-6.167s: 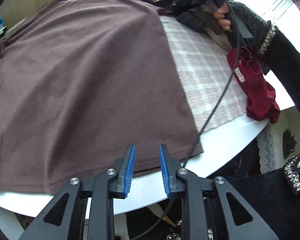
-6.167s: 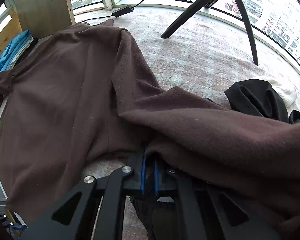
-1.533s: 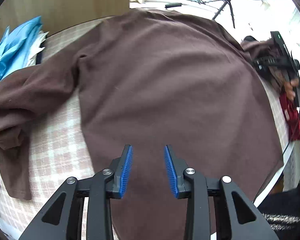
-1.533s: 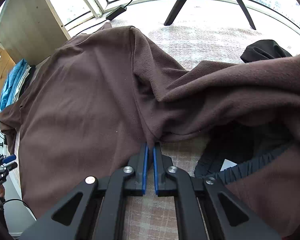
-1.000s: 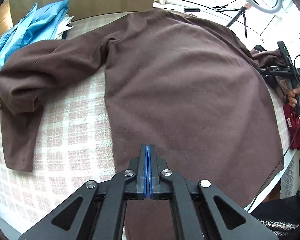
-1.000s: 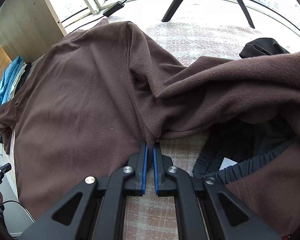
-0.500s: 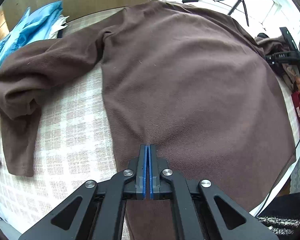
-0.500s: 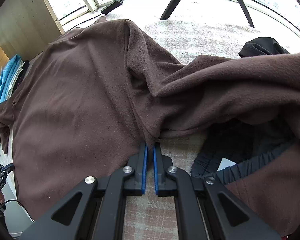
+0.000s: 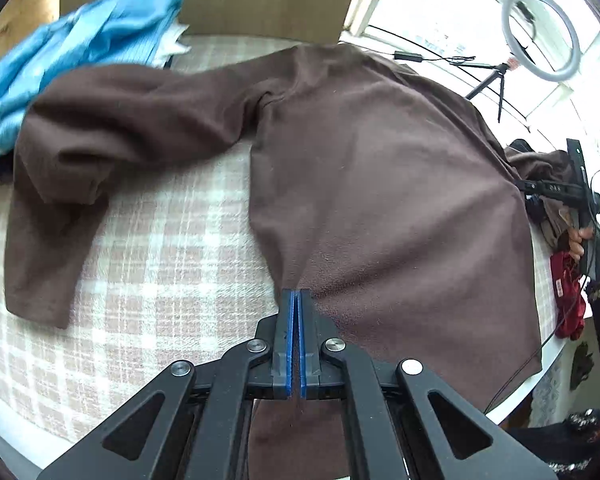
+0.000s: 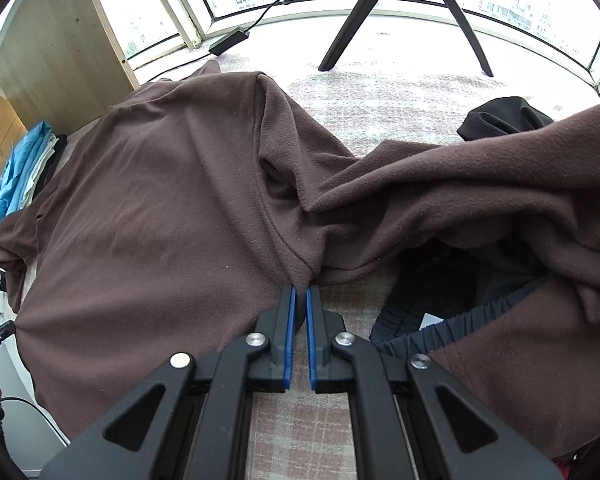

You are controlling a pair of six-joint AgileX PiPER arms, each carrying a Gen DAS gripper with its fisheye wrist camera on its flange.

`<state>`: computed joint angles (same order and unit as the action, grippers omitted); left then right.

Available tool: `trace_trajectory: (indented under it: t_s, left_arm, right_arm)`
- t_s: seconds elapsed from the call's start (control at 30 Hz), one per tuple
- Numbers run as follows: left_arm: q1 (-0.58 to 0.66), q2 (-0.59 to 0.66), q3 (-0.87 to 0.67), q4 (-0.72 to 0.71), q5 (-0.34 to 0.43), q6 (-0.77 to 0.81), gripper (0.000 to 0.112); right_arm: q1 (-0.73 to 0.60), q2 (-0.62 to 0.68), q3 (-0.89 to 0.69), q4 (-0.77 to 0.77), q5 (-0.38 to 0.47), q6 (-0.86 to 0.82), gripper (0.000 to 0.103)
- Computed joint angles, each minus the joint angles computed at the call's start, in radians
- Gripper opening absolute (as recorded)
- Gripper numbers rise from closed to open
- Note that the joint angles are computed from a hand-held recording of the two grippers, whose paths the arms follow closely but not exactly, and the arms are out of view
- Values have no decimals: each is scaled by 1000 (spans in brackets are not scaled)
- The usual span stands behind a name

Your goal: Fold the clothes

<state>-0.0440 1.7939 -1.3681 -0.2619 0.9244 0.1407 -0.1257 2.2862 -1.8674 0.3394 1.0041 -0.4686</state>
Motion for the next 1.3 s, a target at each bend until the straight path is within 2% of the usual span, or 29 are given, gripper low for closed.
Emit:
trace_trajectory:
  t_s: [0.07, 0.1, 0.13, 0.2, 0.27, 0.3, 0.33, 0.37, 0.43, 0.57, 0.67, 0.8, 0.87, 1.07, 1.13, 1.17, 1.27, 1.3]
  left_arm:
    - [-38, 24, -6, 164, -4, -101, 0]
    - [-48, 15, 5, 201, -8, -107, 0]
    - [-48, -8, 16, 198, 2, -98, 0]
    - [-15, -68, 48, 122, 18, -13, 0]
    - [-1, -151, 115, 96, 31, 61, 3]
    - [5, -193, 145, 86, 41, 97, 9]
    - [15, -228, 184, 75, 57, 133, 17]
    - [26, -261, 222, 65, 75, 170, 19]
    - [52, -302, 287, 47, 96, 246, 19]
    - [100, -380, 437, 22, 109, 368, 20]
    - [107, -422, 506, 24, 74, 429, 20]
    - [152, -473, 538, -6, 96, 528, 21]
    - [163, -510, 559, 4, 102, 569, 23]
    - [110, -547, 607, 38, 10, 583, 23]
    - [107, -552, 610, 41, 4, 598, 11]
    - [113, -555, 605, 43, 9, 599, 10]
    - [246, -566, 536, -74, 131, 704, 8]
    - [301, -558, 503, -117, 185, 734, 8]
  right_arm:
    - [-3, 14, -17, 4, 21, 13, 5]
    - [-9, -4, 6, 0, 14, 13, 5]
    - [-14, -25, 34, -5, 3, 11, 12]
    - [-34, -116, 160, -5, -55, -30, 16]
    - [-94, -237, 338, 76, -50, -162, 18]
    - [-127, -297, 427, 116, -50, -231, 19]
    - [-160, -364, 527, 156, -61, -303, 24]
    - [-185, -435, 627, 158, -56, -355, 28]
    - [-238, -573, 827, 152, -57, -439, 42]
    - [-344, -827, 1206, 143, -130, -563, 42]
    - [-364, -945, 1370, 159, -184, -624, 42]
    - [-272, -1046, 1489, 140, -300, -584, 42]
    - [-246, -1051, 1515, 149, -332, -573, 42]
    - [-169, -1086, 1578, 153, -430, -530, 43]
    - [-170, -1092, 1583, 158, -433, -524, 43]
    - [-191, -1098, 1584, 170, -419, -544, 43]
    - [-284, -1149, 1592, 203, -365, -632, 43]
    - [-367, -1161, 1582, 212, -321, -700, 43]
